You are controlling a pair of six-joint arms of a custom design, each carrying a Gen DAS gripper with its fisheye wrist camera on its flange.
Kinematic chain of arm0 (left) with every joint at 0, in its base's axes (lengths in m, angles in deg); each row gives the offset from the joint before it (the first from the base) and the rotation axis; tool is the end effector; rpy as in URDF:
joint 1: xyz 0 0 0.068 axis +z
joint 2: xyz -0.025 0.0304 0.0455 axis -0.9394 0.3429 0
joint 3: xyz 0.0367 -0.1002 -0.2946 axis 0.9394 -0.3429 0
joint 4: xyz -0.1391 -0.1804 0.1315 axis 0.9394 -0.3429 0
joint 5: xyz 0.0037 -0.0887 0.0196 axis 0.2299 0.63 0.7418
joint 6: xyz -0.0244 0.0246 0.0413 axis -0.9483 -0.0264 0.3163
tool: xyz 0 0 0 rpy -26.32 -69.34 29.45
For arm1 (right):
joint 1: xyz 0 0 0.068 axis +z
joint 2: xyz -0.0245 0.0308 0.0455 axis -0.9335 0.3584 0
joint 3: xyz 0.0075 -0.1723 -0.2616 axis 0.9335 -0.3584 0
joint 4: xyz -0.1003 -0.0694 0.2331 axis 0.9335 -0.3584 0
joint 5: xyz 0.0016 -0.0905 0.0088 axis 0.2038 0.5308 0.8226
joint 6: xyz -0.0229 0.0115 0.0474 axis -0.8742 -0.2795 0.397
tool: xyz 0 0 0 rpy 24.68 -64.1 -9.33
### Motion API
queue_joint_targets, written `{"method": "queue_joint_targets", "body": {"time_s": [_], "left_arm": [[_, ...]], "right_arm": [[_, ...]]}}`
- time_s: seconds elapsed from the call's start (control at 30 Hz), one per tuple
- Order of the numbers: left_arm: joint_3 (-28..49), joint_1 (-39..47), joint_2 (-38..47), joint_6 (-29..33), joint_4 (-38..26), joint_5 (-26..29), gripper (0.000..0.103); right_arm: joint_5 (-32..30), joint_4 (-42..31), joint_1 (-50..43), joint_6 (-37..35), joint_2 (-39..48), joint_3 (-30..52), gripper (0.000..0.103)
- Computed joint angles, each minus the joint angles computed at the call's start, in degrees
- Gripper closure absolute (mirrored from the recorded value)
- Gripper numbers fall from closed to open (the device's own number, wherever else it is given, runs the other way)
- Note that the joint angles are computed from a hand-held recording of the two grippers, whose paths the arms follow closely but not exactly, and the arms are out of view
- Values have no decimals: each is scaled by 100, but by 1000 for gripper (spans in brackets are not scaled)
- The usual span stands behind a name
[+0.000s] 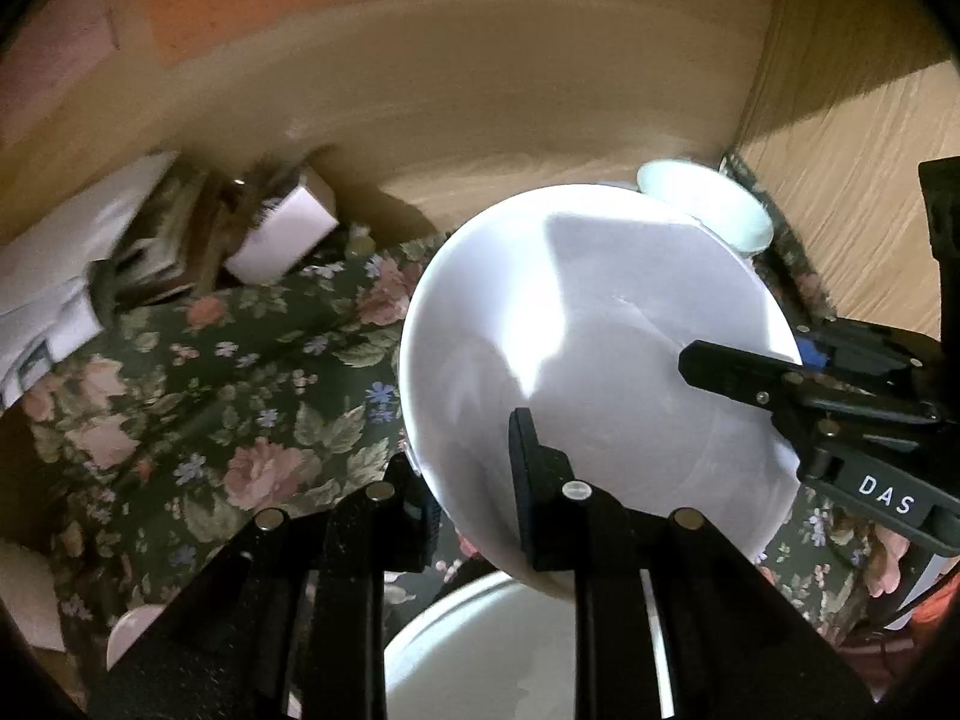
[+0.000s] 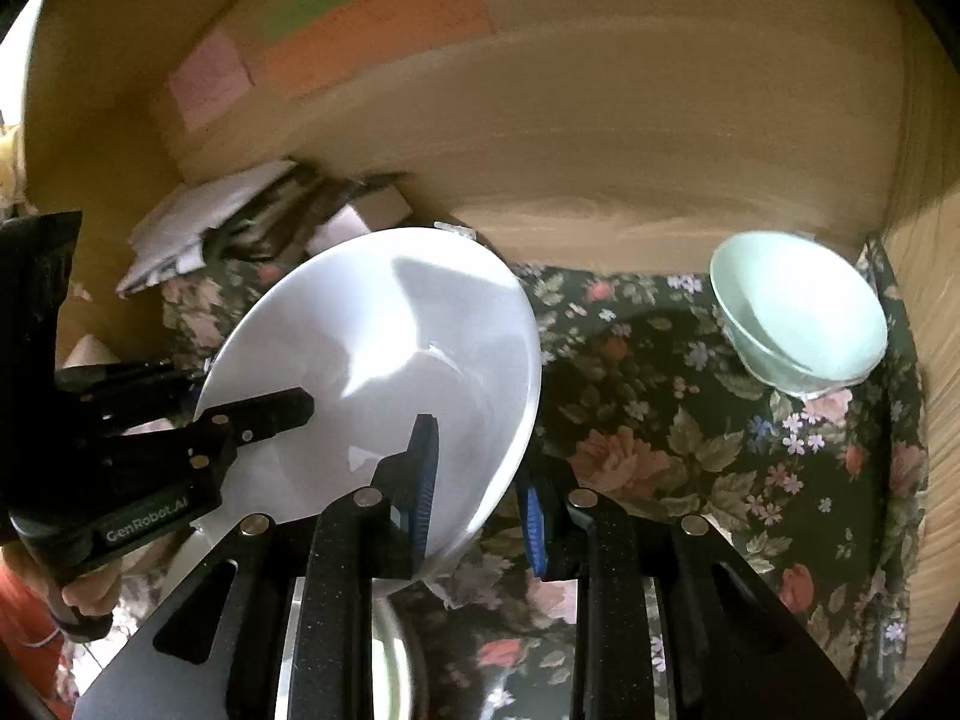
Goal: Organize plates and bowls
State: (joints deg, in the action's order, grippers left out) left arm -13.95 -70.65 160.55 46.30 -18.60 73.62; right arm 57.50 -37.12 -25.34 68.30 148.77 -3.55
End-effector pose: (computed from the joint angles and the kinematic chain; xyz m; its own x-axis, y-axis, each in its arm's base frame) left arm 0.2895 -0.0108 0.2190 -0.7464 0.2992 -0.5945 0.3658 0.9307 0.0092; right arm 0.2187 0.1986 0.1838 -0.7229 -0.0029 -0.6909 -0.2353 0.9413 0.2422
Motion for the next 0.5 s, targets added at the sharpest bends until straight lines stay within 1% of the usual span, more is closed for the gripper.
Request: {"method": "queue_joint_targets", "body": {"time_s": [0.17,0.33,0.5], "left_arm": [[-200,226,-475,-9,-86,190,83],[-418,550,-918,100,-200,406,83],[-574,1004,-1191,331,-309,623,83]], "right_arm": [[276,-142,367,64,-166,89,80],[704,-304,847,109,-213,210,80],[719,-402,1042,95,-154,409,80]]}}
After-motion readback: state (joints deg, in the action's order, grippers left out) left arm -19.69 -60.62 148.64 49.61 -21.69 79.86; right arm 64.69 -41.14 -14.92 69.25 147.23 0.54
